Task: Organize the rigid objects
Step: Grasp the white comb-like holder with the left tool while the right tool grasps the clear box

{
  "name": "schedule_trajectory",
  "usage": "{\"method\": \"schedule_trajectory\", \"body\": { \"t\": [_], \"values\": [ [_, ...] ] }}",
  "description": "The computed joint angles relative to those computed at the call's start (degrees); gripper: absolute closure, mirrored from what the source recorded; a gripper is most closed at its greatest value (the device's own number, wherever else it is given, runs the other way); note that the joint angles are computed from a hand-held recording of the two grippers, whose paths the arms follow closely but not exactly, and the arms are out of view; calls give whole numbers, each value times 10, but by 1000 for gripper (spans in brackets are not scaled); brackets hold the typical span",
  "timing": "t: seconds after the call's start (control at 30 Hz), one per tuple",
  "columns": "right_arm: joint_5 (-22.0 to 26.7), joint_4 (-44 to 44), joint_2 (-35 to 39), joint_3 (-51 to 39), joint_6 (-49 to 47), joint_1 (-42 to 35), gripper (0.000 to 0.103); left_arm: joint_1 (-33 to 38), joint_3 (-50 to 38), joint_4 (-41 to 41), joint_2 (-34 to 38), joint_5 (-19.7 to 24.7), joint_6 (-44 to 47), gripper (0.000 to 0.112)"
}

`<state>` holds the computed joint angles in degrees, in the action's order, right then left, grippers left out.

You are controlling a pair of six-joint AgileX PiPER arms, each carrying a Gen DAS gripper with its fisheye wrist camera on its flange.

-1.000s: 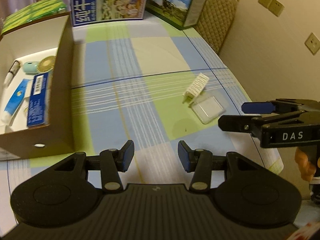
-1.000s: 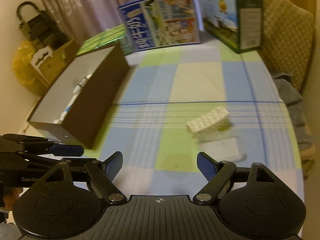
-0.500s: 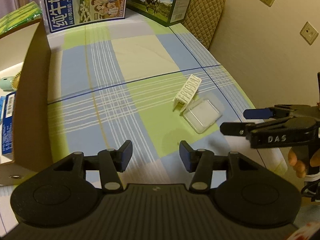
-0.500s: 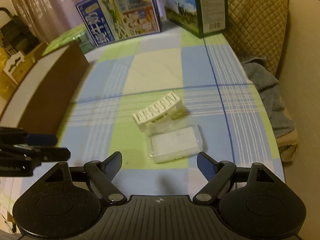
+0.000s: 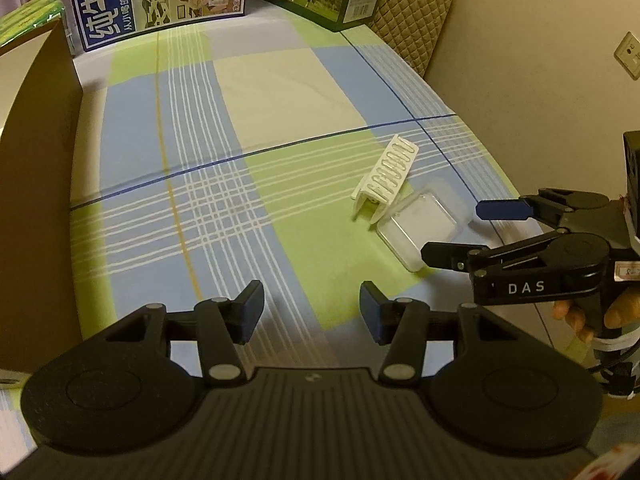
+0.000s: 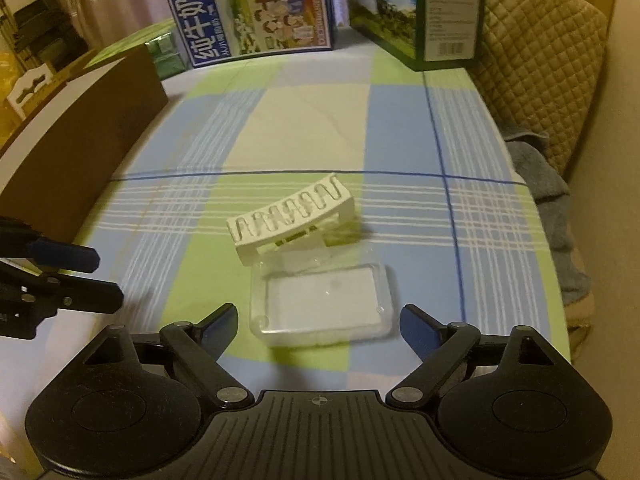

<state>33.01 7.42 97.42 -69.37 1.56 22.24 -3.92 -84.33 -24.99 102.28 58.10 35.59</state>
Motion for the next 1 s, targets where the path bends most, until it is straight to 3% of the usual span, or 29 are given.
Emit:
{"method": "schedule_trajectory", "body": {
  "t": [0.3, 0.53, 0.87, 1.0],
  "values": [
    [4, -38, 40, -25, 4, 5, 14, -15, -22, 9, 26, -2, -15, 64],
    [-15, -63, 36, -10, 6, 3, 20, -25, -35, 6, 41, -4, -10, 64],
    [-25, -97, 25, 7, 45, -27, 20, -60, -73, -22, 77, -16, 38, 64],
    [-26, -102, 22, 8, 47, -38, 20, -80, -93, -21, 96, -30, 53, 59]
  ]
}}
